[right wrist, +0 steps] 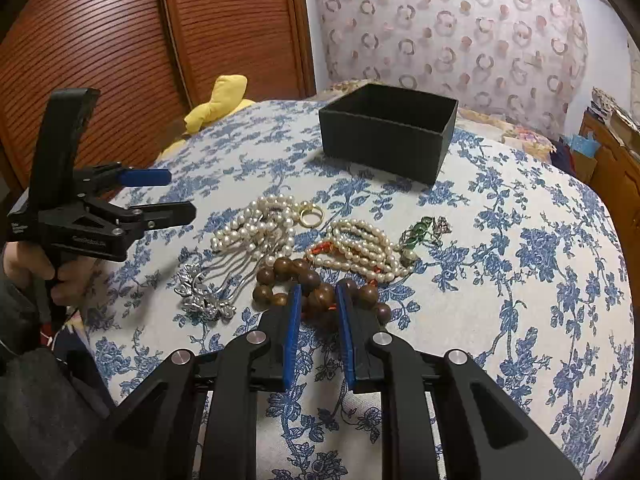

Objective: Organize jewelry
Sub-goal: 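Move the right tool back to the jewelry and grasp the brown bead bracelet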

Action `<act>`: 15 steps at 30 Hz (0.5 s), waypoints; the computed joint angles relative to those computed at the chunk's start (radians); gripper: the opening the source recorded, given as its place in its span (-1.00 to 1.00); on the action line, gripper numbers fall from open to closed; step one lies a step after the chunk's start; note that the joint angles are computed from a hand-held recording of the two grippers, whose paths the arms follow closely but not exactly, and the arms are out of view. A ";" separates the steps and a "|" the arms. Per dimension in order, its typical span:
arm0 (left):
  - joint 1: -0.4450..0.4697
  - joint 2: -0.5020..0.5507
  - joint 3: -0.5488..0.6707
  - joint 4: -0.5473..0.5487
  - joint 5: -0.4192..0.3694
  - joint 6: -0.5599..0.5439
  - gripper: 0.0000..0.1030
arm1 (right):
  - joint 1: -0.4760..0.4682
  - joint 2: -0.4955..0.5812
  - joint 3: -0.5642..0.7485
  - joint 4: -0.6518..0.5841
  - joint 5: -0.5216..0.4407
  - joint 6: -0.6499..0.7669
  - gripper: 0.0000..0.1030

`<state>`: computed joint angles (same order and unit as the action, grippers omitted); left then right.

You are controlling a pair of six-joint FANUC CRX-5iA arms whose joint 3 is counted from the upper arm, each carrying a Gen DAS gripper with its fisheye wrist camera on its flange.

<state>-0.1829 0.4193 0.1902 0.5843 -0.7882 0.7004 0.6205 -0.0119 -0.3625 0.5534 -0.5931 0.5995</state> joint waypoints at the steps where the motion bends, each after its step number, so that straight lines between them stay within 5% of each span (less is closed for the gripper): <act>1: 0.002 0.000 0.001 -0.004 -0.003 0.003 0.77 | -0.001 0.006 0.008 -0.013 -0.007 0.015 -0.61; 11: 0.004 -0.011 -0.024 0.008 -0.025 -0.006 0.77 | -0.002 0.045 0.050 -0.050 -0.038 0.102 -0.69; 15: -0.003 -0.020 -0.039 0.020 -0.035 -0.018 0.77 | -0.007 0.013 0.005 0.037 -0.001 0.014 -0.71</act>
